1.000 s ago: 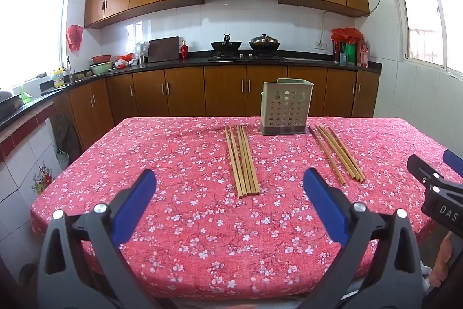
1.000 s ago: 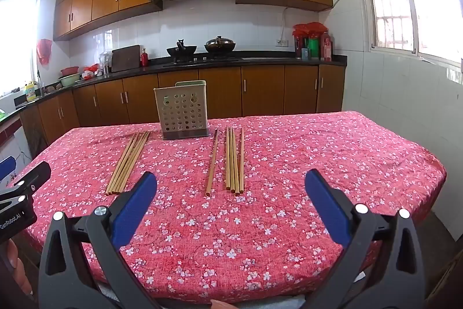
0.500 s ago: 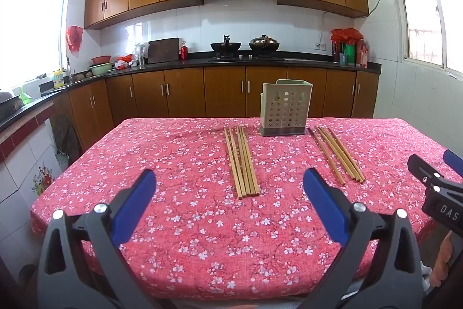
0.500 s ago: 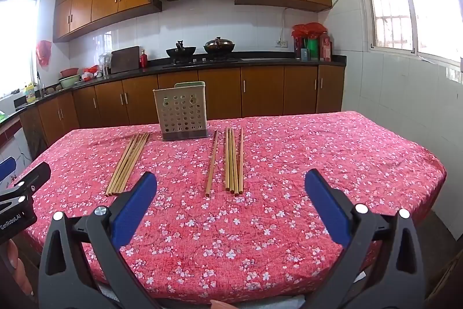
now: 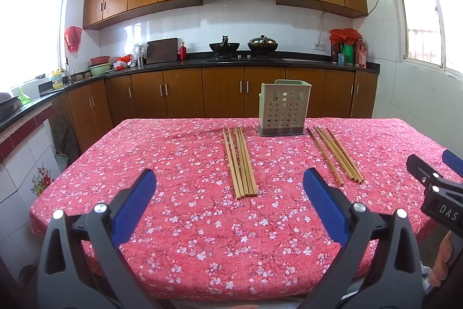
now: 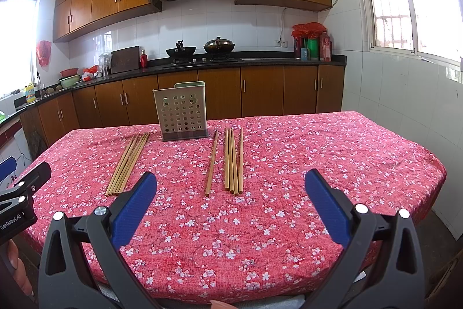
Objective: Organize utensils
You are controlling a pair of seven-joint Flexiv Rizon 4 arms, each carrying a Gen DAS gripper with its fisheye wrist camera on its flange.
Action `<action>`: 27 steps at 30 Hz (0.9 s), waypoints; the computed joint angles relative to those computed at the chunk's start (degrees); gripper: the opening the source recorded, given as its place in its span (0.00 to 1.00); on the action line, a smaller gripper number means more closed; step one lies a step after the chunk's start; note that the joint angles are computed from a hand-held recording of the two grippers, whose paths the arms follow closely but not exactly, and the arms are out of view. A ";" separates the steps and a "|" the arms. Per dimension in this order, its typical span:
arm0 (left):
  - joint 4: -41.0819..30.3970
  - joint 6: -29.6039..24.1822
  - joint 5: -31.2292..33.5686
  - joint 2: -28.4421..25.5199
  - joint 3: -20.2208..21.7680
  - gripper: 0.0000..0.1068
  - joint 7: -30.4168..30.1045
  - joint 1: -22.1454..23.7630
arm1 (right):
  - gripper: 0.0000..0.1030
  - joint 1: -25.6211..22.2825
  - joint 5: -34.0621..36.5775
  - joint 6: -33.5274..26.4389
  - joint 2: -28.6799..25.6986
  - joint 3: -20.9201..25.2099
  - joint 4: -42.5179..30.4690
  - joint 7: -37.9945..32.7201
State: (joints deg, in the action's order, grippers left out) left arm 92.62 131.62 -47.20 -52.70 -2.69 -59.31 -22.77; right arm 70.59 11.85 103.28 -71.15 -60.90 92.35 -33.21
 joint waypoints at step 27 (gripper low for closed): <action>0.07 0.09 0.14 0.01 -0.02 0.93 -0.18 0.05 | 0.98 -0.01 0.01 -0.01 0.02 0.04 0.02 -0.01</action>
State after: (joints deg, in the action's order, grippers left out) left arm 92.68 131.71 -47.06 -52.68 -2.71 -59.48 -22.72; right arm 70.57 11.86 103.27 -71.13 -60.87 92.36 -33.22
